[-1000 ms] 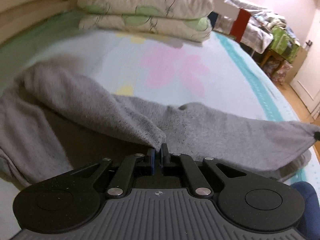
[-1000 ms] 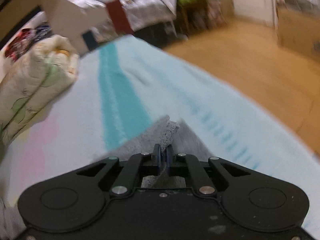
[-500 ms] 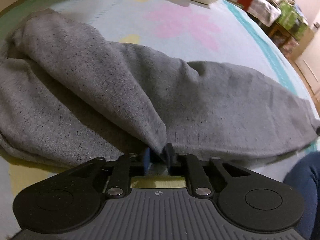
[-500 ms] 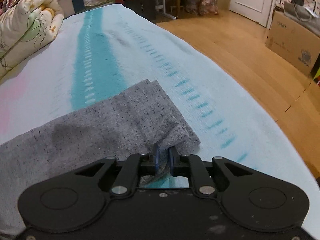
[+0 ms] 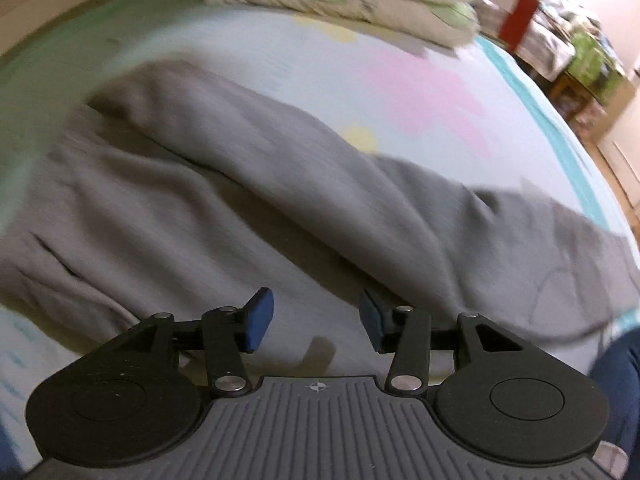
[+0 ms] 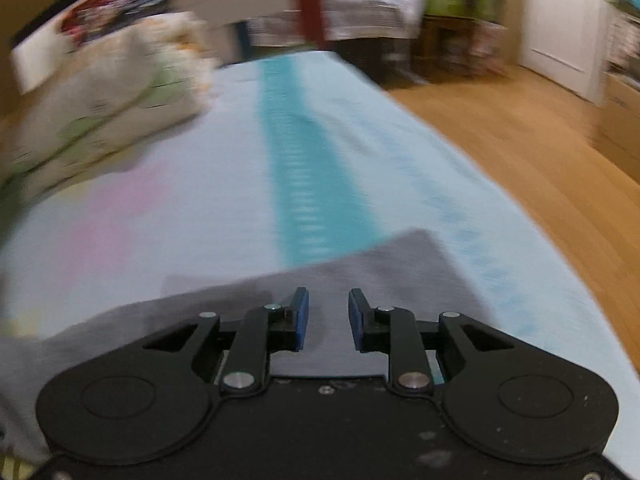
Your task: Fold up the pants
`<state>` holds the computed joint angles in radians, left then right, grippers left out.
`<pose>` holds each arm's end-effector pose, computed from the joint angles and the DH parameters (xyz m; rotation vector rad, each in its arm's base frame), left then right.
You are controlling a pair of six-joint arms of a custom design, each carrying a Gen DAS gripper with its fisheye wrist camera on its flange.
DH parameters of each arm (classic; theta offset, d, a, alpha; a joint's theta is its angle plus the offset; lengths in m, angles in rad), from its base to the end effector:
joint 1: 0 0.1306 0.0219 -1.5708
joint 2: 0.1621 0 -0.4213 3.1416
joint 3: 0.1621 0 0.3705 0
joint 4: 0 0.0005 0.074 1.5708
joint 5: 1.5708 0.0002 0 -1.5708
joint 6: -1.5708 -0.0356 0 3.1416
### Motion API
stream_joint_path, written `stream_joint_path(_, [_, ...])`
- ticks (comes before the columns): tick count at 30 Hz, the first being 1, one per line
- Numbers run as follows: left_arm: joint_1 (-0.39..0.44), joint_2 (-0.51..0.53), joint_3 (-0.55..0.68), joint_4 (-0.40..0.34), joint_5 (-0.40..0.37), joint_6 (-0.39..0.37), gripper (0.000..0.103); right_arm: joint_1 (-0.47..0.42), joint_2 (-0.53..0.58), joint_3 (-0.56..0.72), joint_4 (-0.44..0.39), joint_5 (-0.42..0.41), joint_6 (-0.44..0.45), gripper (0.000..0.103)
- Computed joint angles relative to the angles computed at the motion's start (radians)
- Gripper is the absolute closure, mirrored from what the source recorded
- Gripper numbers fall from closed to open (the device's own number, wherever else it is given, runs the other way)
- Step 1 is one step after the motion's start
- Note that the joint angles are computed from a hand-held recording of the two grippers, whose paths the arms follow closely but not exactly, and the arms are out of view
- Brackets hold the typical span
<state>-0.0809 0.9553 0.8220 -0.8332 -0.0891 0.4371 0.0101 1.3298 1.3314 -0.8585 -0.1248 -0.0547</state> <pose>0.2659 -0.0189 0.3699 -0.4835 2.4876 -0.0931 0.4306 0.0083 0.4684 -0.0024 2.4269 0.1808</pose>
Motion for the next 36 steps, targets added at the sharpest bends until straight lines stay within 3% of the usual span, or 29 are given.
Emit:
stream_joint_path(6, [0.255,0.052,0.042,0.033,0.043,-0.156,0.057,0.206,0.043,0.067,-0.031,-0.132,0.043,0.075])
stream_joint_path(15, [0.493,0.2,0.088,0.106,0.174,-0.214,0.057,0.499,0.229,0.242,-0.06,-0.311,0.077,0.072])
stream_joint_path(17, [0.537,0.224,0.096,0.118,0.251,-0.224,0.057,0.547,0.297,0.306,-0.075,-0.345,0.084,0.07])
stream_joint_path(20, [0.58,0.244,0.103,0.127,0.333,-0.24,0.057,0.598,0.397,0.401,-0.096,-0.389,0.07,0.068])
stream_joint_path(25, [0.621,0.236,0.081,0.152,0.406,-0.267,0.057,0.642,0.575,0.582,-0.176,-0.443,0.035,0.065])
stream_joint_path(28, [0.631,0.242,0.083,0.156,0.425,-0.275,0.057,0.661,0.668,0.689,-0.251,-0.464,0.046,0.062])
stream_joint_path(31, [0.634,0.246,0.091,0.142,0.429,-0.295,0.057,0.657,0.738,0.766,-0.313,-0.542,0.011,0.061])
stream_joint_path(33, [0.634,0.25,0.095,0.136,0.43,-0.306,0.057,0.646,0.749,0.766,-0.297,-0.633,-0.07,0.061])
stream_joint_path(36, [0.638,0.252,0.106,0.118,0.435,-0.32,0.057,0.641,0.694,0.683,-0.169,-0.703,-0.164,0.07])
